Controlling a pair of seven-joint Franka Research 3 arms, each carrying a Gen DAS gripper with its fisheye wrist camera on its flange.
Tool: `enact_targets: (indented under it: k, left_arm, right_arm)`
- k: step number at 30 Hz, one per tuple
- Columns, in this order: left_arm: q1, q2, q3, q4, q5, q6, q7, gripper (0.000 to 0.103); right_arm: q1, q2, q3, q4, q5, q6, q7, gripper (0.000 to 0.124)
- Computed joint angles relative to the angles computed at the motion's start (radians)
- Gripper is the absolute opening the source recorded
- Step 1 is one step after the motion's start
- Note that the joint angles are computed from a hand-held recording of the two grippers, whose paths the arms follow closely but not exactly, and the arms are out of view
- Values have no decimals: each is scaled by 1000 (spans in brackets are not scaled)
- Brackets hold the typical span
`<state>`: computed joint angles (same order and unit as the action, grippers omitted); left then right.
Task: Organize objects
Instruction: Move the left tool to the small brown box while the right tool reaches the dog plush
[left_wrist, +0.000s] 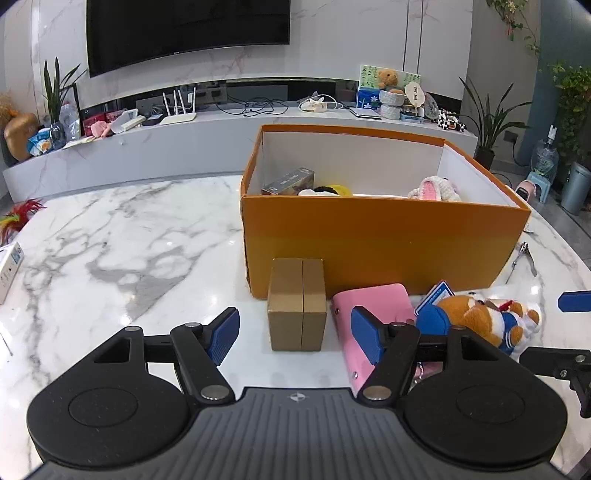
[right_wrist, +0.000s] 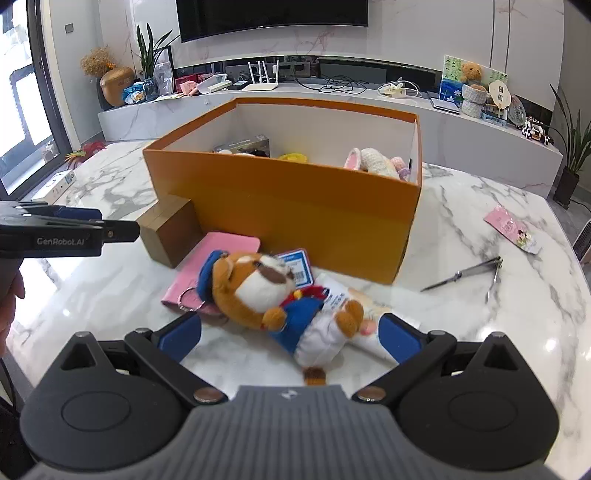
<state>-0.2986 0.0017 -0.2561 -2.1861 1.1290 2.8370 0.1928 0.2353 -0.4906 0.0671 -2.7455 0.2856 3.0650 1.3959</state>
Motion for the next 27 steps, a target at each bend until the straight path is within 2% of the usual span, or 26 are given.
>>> enact_targets:
  k: [5, 10, 14, 17, 21, 25, 27]
  left_arm:
    - [4, 22, 10, 11, 22, 11, -17, 79]
    - [8, 63, 28, 36, -4, 29, -11, 79]
    - [8, 84, 46, 47, -21, 82, -39, 80]
    - [-2, 102, 55, 65, -11, 94, -49, 80]
    - [-26, 134, 58, 105, -11, 52, -32, 80]
    - [-40, 161, 64, 128, -51, 44, 5, 80]
    - [-48, 171, 67, 137, -71, 32, 18, 80]
  right_arm:
    - [144, 40, -126, 33, 83, 34, -89, 102]
    - [159, 51, -122, 36, 112, 63, -128, 102]
    - [141, 53, -96, 37, 118, 45, -132, 102]
    - [129, 51, -84, 36, 118, 35, -132, 102]
    - [135, 44, -92, 33, 138, 31, -128, 102]
    - [63, 32, -42, 22, 115, 20, -84, 102]
    - [69, 28, -57, 19, 124, 15, -72, 102]
